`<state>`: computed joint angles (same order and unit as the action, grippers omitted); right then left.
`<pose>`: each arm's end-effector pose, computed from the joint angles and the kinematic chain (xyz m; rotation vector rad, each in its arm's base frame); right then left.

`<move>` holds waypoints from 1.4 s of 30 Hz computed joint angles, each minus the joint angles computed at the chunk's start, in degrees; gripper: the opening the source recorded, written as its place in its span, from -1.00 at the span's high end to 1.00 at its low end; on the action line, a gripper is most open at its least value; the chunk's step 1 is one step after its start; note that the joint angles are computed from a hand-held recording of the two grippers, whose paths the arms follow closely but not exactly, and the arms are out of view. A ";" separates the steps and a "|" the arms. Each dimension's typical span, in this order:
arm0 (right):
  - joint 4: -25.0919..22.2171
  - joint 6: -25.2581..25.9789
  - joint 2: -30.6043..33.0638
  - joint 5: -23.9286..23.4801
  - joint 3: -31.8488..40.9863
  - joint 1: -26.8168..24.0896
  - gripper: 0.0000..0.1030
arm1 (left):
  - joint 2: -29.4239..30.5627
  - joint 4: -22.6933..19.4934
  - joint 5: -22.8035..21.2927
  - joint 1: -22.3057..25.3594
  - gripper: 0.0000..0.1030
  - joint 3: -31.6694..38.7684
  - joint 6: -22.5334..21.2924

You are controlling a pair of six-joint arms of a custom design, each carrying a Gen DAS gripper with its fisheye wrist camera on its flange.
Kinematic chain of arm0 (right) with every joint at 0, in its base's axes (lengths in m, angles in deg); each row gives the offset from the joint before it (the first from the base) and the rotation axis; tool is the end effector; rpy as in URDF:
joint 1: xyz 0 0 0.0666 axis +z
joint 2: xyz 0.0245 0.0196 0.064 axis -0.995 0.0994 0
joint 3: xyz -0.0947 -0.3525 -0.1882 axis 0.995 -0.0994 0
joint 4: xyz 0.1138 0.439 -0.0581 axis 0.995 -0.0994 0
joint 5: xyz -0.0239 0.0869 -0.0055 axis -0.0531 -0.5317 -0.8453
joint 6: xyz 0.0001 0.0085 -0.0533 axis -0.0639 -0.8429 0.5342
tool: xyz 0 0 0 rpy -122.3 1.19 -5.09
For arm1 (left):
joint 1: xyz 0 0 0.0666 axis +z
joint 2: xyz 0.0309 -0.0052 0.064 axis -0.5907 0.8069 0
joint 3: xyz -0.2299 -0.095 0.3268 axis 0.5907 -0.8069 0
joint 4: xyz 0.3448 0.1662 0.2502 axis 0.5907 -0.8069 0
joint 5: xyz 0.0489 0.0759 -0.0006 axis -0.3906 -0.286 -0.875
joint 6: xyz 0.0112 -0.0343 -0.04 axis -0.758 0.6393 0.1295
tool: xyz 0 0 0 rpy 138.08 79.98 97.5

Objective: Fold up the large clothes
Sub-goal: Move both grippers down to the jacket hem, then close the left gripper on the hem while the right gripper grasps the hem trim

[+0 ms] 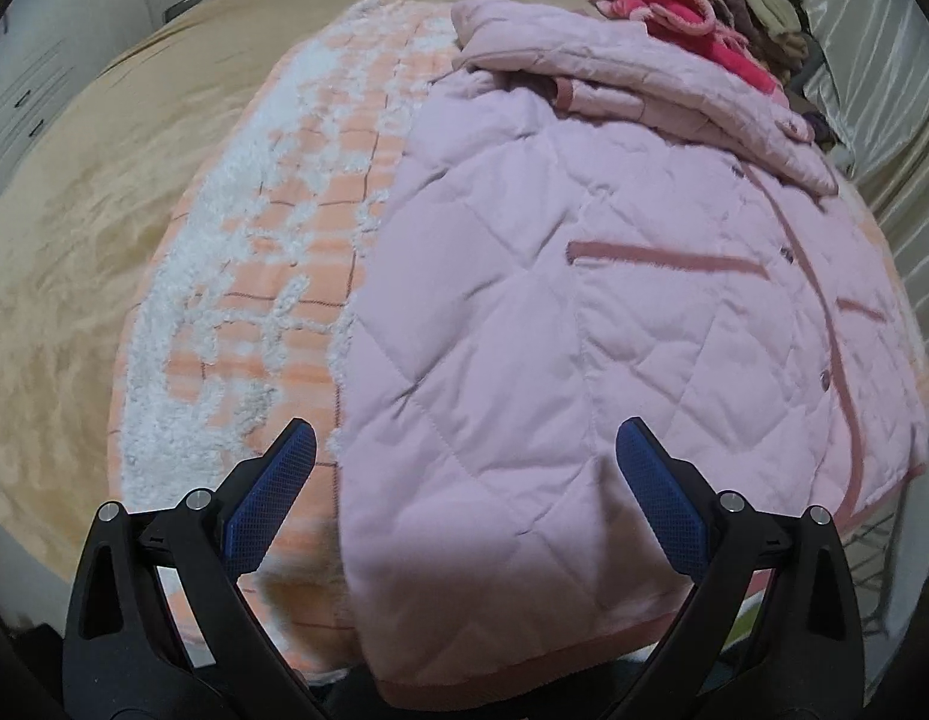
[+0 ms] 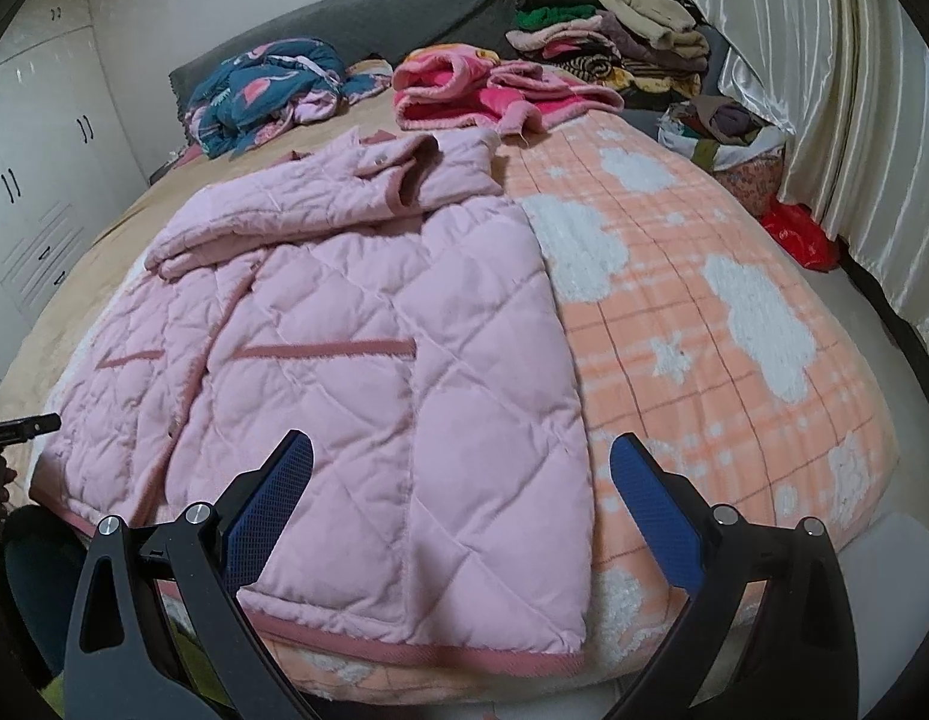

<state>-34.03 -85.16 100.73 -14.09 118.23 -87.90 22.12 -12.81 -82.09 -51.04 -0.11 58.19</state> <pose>0.4199 -0.0175 0.5171 -0.1322 2.3958 0.2591 0.3993 -0.1014 0.5152 -0.2402 2.6597 -0.0342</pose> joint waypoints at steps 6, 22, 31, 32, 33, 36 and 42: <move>-1.68 1.49 0.21 -0.31 -1.09 -1.34 -0.92 | 0.21 -2.31 6.09 0.82 -0.82 -0.48 -2.05; -6.28 2.19 1.32 -7.70 -6.41 -5.64 -0.92 | 5.49 -9.13 8.08 0.62 -0.82 2.38 -5.86; -6.06 0.43 -1.32 -16.84 -7.26 -5.90 0.66 | 6.69 -8.83 3.47 -1.95 -0.54 3.10 -7.66; -5.87 0.21 -1.40 -18.06 -6.53 -6.10 0.69 | 6.40 -8.57 3.04 -2.19 -0.32 2.87 -7.66; -5.54 0.34 -1.48 -19.24 -6.05 -6.32 0.71 | 6.01 -8.16 2.04 -2.82 -0.18 2.62 -7.14; -3.78 -1.65 -0.93 -24.49 -3.15 -7.24 0.72 | 4.24 -5.89 -3.52 -6.77 0.44 1.60 -8.93; 1.20 -5.83 0.61 -27.97 2.71 -6.93 0.73 | 3.51 -3.68 -1.40 -7.92 0.80 3.76 -8.47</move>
<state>-32.83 -90.99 101.34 -42.06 120.93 -94.83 25.63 -16.49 -83.49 -58.96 3.65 49.72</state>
